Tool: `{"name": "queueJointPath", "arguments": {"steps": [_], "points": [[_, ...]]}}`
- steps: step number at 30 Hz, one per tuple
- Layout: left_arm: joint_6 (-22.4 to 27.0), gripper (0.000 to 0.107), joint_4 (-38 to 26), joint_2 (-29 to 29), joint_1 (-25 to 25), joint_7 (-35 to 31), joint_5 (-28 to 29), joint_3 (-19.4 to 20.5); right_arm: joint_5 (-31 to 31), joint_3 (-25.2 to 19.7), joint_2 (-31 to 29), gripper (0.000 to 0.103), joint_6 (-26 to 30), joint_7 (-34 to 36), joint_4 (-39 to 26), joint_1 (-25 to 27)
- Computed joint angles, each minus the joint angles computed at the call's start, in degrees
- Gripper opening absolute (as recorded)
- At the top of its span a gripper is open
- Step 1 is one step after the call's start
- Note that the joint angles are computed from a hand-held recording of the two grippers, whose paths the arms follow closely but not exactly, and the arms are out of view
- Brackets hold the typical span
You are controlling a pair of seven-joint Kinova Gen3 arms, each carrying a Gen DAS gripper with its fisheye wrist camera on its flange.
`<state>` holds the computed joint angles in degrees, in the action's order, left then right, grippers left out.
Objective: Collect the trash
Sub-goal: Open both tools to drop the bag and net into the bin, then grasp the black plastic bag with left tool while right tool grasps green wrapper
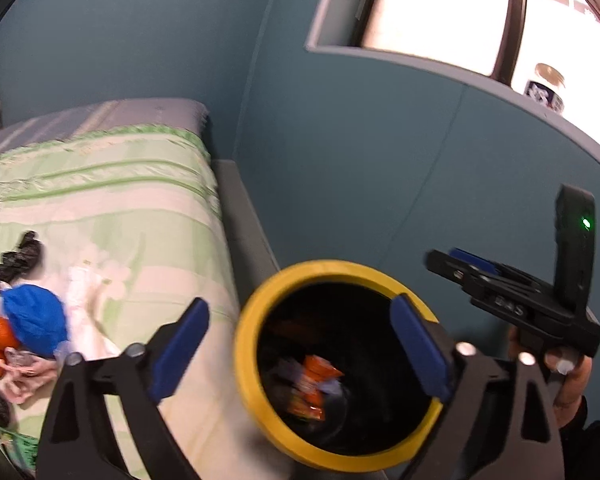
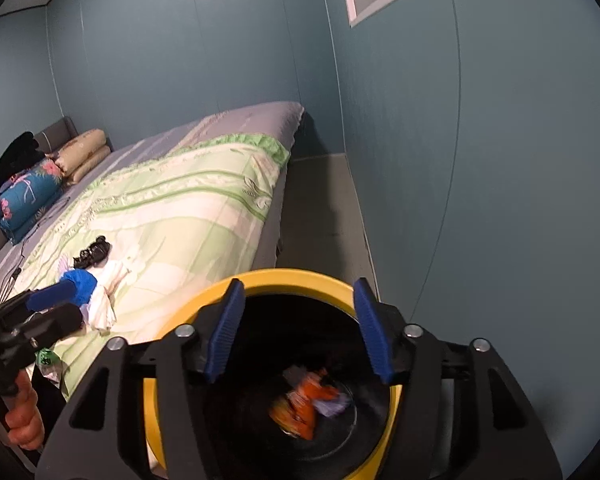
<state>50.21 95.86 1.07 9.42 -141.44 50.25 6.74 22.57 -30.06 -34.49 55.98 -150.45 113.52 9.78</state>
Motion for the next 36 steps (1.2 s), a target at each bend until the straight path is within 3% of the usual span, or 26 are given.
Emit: {"name": "queueJointPath", "arguments": {"steps": [14, 25, 33, 36], "points": [[-4.2, 0.095, -0.8, -3.0, -4.4, 2.8, -3.6, -4.4, -1.0, -3.4, -2.8, 0.087, -13.9, 3.4, 1.5, 1.6], [-5.5, 0.095, 0.2, -3.9, -11.1, 1.9, -6.0, -9.7, -3.9, -11.5, -1.6, 0.094, -27.6, 8.6, 1.5, 8.4], [-4.6, 0.095, 0.1, -1.5, -16.9, 3.2, -7.8, -11.5, -5.7, -21.6, 2.8, 0.095, -37.1, 16.0, 1.3, 14.1], [-4.9, 0.095, 0.3, -0.4, -18.8, 3.4, -8.2, -11.5, -6.7, -24.5, 6.3, 0.095, -39.3, 19.8, 1.1, 13.8]]}}
